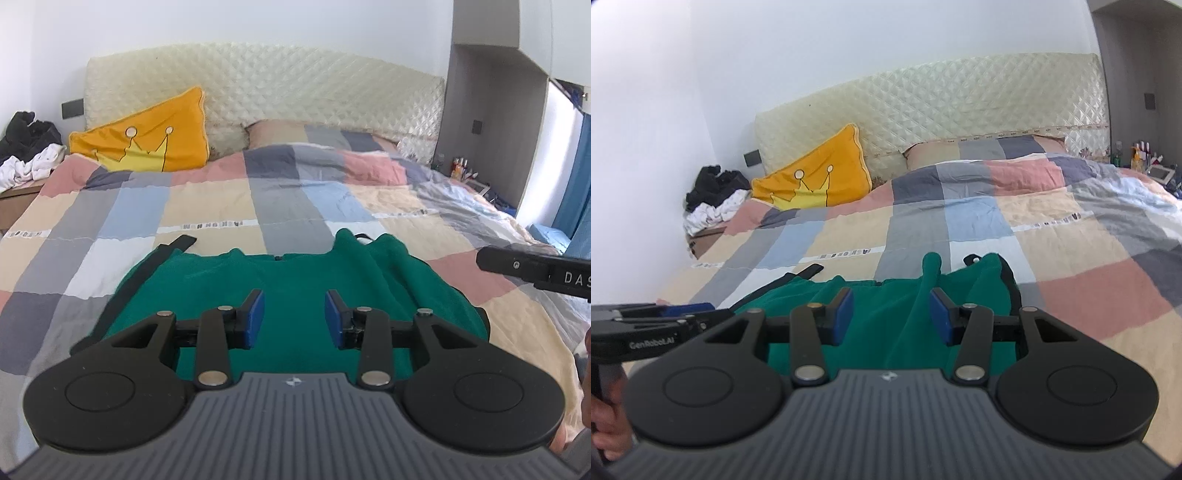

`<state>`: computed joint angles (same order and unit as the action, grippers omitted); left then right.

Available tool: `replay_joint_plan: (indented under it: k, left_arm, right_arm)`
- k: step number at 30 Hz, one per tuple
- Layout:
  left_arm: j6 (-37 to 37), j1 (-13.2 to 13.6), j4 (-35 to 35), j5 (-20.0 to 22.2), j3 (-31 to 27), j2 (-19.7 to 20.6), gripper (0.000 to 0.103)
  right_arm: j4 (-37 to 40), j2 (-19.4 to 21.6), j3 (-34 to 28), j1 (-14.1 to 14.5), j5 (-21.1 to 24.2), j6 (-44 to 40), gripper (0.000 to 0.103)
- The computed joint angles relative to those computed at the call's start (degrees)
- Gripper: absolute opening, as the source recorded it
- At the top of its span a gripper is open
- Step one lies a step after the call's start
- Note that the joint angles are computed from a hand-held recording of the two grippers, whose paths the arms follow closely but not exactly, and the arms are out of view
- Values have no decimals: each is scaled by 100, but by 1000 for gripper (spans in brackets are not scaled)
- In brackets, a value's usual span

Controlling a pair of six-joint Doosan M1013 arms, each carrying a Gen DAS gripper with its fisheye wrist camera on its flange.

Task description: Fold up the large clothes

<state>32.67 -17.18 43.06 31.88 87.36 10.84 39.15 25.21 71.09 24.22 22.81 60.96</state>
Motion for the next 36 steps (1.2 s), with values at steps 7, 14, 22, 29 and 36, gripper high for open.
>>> replay_joint_plan:
  k: [7,14,22,29,36]
  left_arm:
    - [-948,-2,540,-323,350,70,43]
    - [-1232,-58,907,-314,442,174,51]
    - [-935,85,125,-252,360,255,72]
    - [-1353,104,284,-109,402,201,91]
    - [-1680,135,288,-65,441,174,92]
  right_arm:
    - [480,-72,511,-51,-252,-345,48]
    - [-216,109,398,-33,-245,606,48]
    - [-343,242,250,-21,355,1310,49]
    - [-373,242,240,-25,651,1545,65]
    - [284,283,248,-102,737,1429,103]
